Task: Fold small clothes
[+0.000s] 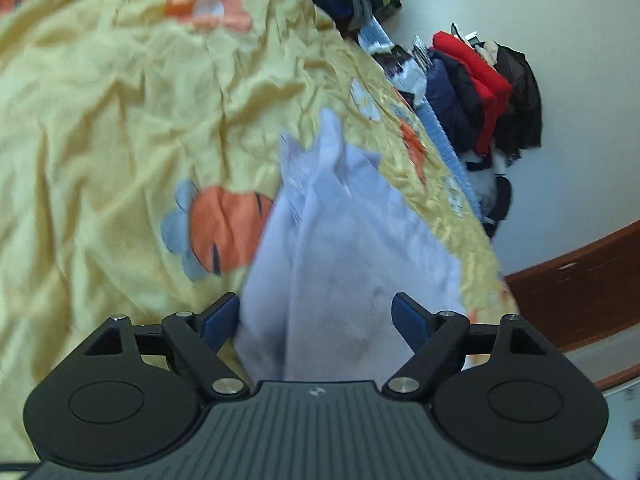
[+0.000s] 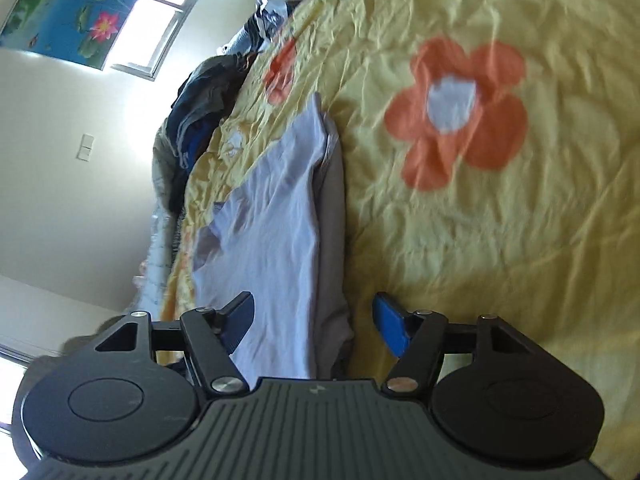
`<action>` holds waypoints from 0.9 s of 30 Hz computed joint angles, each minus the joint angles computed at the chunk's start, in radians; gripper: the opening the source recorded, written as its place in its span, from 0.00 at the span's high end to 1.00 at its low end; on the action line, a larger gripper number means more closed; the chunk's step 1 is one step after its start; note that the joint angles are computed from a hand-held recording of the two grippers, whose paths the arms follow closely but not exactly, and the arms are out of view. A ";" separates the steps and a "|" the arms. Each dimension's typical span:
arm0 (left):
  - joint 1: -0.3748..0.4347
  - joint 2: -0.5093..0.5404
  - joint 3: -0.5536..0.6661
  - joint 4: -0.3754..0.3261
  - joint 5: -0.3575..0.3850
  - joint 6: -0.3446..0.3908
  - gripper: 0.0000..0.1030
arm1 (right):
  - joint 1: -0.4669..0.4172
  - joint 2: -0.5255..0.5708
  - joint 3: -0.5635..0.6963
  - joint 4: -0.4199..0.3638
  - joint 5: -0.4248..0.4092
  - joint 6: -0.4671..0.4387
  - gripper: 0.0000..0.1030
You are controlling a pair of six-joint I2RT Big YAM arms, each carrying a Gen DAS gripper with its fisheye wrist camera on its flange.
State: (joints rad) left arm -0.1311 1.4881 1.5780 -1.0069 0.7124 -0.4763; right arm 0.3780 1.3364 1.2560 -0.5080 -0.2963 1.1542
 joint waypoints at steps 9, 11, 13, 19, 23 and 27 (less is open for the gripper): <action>0.026 0.066 0.065 -0.062 0.088 -0.005 0.19 | -0.008 0.022 0.034 -0.028 -0.100 -0.026 0.27; 0.025 0.071 0.069 -0.079 0.108 -0.001 0.19 | -0.011 0.011 0.017 -0.013 -0.105 -0.019 0.27; 0.015 0.069 0.062 -0.072 0.112 0.012 0.19 | -0.012 0.003 0.004 0.003 -0.104 -0.010 0.26; -0.024 0.060 0.079 -0.085 0.011 0.034 0.20 | 0.004 0.017 0.028 -0.028 -0.076 -0.017 0.57; -0.039 0.056 0.088 -0.104 -0.043 0.060 0.36 | 0.020 0.029 0.037 -0.075 -0.045 -0.051 0.69; -0.035 0.076 0.112 -0.171 -0.056 0.083 0.70 | 0.015 0.004 -0.012 -0.010 -0.052 0.026 0.63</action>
